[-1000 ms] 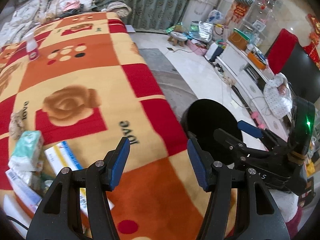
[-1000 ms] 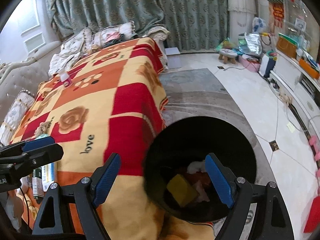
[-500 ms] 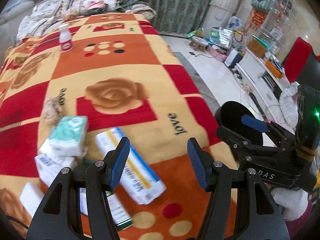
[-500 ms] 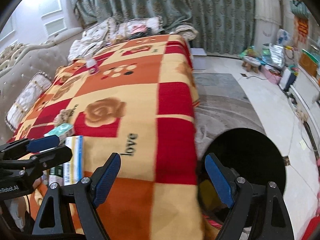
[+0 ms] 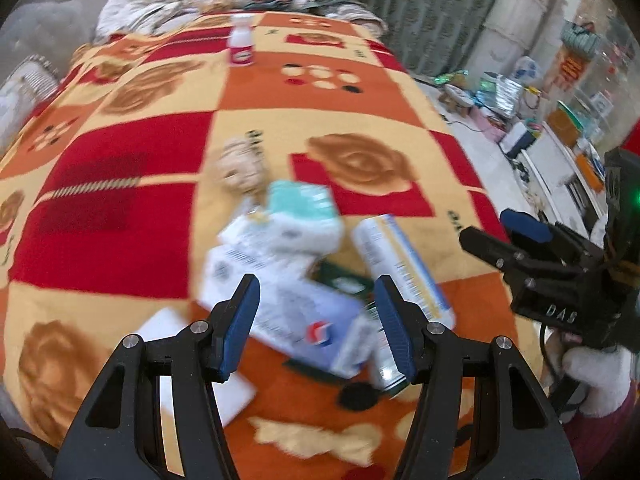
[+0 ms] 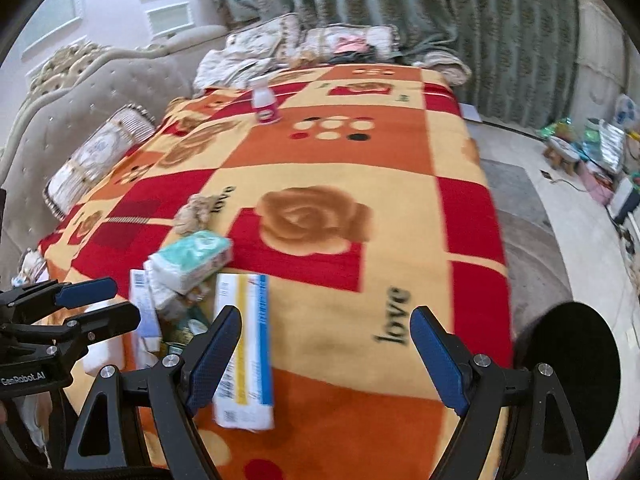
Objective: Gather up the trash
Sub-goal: 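Move both tools back over the remaining trash on the blanket, then grasp the white foam block with the left tool while the right tool grasps the tissue pack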
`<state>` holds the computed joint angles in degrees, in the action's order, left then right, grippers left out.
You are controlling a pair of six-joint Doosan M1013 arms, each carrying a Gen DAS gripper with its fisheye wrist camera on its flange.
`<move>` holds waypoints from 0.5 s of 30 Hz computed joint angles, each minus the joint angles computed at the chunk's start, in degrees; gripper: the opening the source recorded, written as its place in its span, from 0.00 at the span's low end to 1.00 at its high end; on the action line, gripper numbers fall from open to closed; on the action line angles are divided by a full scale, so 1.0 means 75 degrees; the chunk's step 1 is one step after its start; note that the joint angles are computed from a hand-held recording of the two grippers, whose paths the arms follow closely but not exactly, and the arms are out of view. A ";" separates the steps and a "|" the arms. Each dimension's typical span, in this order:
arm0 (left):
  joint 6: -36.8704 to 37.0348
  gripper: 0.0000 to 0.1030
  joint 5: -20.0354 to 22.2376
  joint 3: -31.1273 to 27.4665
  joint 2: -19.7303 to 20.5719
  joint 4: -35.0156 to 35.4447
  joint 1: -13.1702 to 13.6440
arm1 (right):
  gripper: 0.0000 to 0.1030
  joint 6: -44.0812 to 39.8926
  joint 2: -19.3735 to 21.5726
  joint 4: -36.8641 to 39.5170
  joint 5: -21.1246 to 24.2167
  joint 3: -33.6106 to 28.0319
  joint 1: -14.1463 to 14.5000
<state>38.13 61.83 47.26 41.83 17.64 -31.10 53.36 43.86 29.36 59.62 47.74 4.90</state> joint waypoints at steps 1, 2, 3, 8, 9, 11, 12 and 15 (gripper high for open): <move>-0.0104 0.57 -0.0025 0.0167 -0.0096 0.0056 0.0007 | 0.82 -0.0062 0.0022 0.0037 0.0054 -0.0038 0.0049; -0.0232 0.57 -0.0043 0.0362 -0.0209 0.0116 0.0017 | 0.82 -0.0093 0.0036 0.0061 0.0102 -0.0068 0.0082; -0.0321 0.57 -0.0078 0.0519 -0.0299 0.0138 0.0029 | 0.82 -0.0148 0.0060 0.0101 0.0168 -0.0114 0.0125; -0.0809 0.57 -0.0177 0.1382 -0.0787 0.0216 0.0084 | 0.82 -0.0374 0.0164 0.0188 0.0402 -0.0305 0.0324; -0.0874 0.57 -0.0157 0.1488 -0.0851 0.0207 0.0100 | 0.82 -0.0390 0.0181 0.0198 0.0439 -0.0337 0.0347; -0.1063 0.57 -0.0171 0.1724 -0.0983 0.0171 0.0122 | 0.82 -0.0383 0.0260 0.0206 0.0558 -0.0471 0.0420; -0.1146 0.57 -0.0205 0.1817 -0.1032 0.0148 0.0133 | 0.82 -0.0355 0.0301 0.0200 0.0619 -0.0536 0.0450; -0.1458 0.57 -0.0401 0.2058 -0.1145 0.0045 0.0150 | 0.82 -0.0035 0.0556 0.0172 0.0991 -0.0956 0.0565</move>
<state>27.19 58.82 62.70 33.25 17.98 -29.98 53.10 48.03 30.65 67.05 40.57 9.14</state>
